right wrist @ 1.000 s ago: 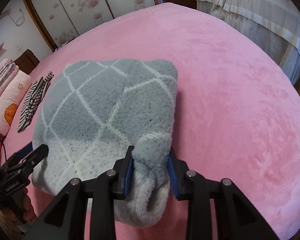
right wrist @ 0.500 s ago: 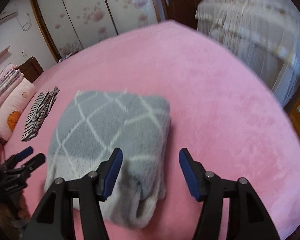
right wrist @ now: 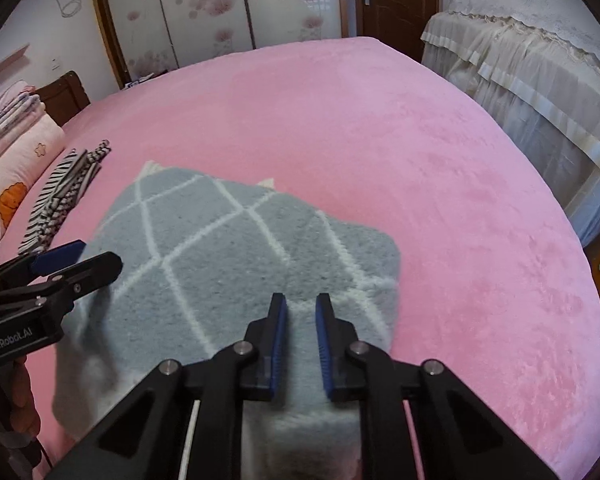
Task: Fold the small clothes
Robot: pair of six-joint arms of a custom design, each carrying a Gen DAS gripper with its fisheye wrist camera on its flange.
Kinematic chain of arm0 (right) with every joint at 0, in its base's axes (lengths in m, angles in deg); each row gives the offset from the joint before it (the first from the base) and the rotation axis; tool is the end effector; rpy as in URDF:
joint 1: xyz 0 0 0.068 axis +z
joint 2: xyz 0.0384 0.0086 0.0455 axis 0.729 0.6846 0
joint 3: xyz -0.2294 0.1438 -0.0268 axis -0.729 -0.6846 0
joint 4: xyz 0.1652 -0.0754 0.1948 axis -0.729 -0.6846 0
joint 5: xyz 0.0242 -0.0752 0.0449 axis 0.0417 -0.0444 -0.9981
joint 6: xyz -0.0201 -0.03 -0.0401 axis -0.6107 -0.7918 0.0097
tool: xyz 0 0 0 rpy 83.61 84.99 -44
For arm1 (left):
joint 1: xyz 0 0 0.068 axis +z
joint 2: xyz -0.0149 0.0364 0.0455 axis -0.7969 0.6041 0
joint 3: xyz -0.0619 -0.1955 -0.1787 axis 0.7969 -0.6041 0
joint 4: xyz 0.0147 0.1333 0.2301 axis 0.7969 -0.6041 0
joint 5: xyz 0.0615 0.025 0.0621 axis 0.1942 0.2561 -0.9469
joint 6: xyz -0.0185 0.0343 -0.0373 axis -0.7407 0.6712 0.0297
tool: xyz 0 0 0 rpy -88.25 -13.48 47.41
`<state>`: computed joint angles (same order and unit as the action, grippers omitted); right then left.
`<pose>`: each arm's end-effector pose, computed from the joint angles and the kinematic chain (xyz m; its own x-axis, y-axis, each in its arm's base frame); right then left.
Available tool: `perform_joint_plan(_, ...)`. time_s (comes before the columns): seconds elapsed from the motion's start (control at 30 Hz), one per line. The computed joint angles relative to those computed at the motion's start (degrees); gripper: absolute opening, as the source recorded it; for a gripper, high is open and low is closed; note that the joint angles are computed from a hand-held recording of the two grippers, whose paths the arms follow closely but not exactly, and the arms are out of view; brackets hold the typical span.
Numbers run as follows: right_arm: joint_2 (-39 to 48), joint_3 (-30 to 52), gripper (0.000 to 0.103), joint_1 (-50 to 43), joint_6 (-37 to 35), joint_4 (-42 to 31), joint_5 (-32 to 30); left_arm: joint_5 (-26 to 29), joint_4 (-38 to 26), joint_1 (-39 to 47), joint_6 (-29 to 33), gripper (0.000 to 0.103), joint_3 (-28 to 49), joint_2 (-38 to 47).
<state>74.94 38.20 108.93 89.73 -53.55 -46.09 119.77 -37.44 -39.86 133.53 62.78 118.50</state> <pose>0.1035 0.1523 0.3119 -0.7011 0.4316 -0.5676 0.4822 0.8734 0.0685 0.2363 0.0334 0.3037 -0.6443 0.4827 -0.5932 0.6833 0.7117 -0.1631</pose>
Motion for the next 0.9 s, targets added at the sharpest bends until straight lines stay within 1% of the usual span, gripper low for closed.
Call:
perform_joint_plan(0.13, -4.3, -3.8, 0.012, 0.0, 1.2, 0.5, -0.8, 0.1, -0.3, 0.1, -0.1, 0.075, 0.5, 1.9)
perform_joint_plan(0.23, -3.7, -3.0, 0.012, -0.2, 0.3, -0.1, -1.0, -0.2, -1.1, 0.3, -1.2, 0.081, 1.4, 3.0)
perform_joint_plan(0.27, -3.2, -2.4, 0.012, -0.1, 0.1, -0.4, -1.1, -0.4, -1.6, 0.5, -1.4, 0.085, 1.9, 3.3)
perform_joint_plan(0.37, -1.6, -0.8, 0.016, 0.0, -1.1, -1.2, -1.6, -0.6, -1.2, 1.2, -1.8, 0.089, 2.3, 3.4)
perform_joint_plan(0.53, -1.0, -0.3, 0.021, 0.2, 0.0, -1.7, -2.1, -0.3, 0.7, 2.5, 1.3, 0.094, -0.3, -1.0)
perform_joint_plan(0.63, -0.8, -0.3, 0.025, 0.1, 0.5, -1.4, -2.7, -0.9, 0.6, 2.5, 2.3, 0.099, -0.6, -1.6)
perform_joint_plan(0.77, 0.3, 0.3, 0.029, 0.4, 1.1, -1.7, -3.0, -1.7, -3.1, 2.0, 3.8, 0.099, 0.2, 0.1)
perform_joint_plan(0.87, 1.5, 0.7, 0.030, 1.4, 2.8, -2.5, -1.7, -3.6, -4.3, 0.7, 5.5, 0.099, -0.8, -0.6)
perform_joint_plan(0.9, 1.6, 0.4, 0.031, 2.2, 3.4, -2.4, -0.8, -4.1, -4.0, 0.4, 5.3, 0.099, -1.3, -1.3)
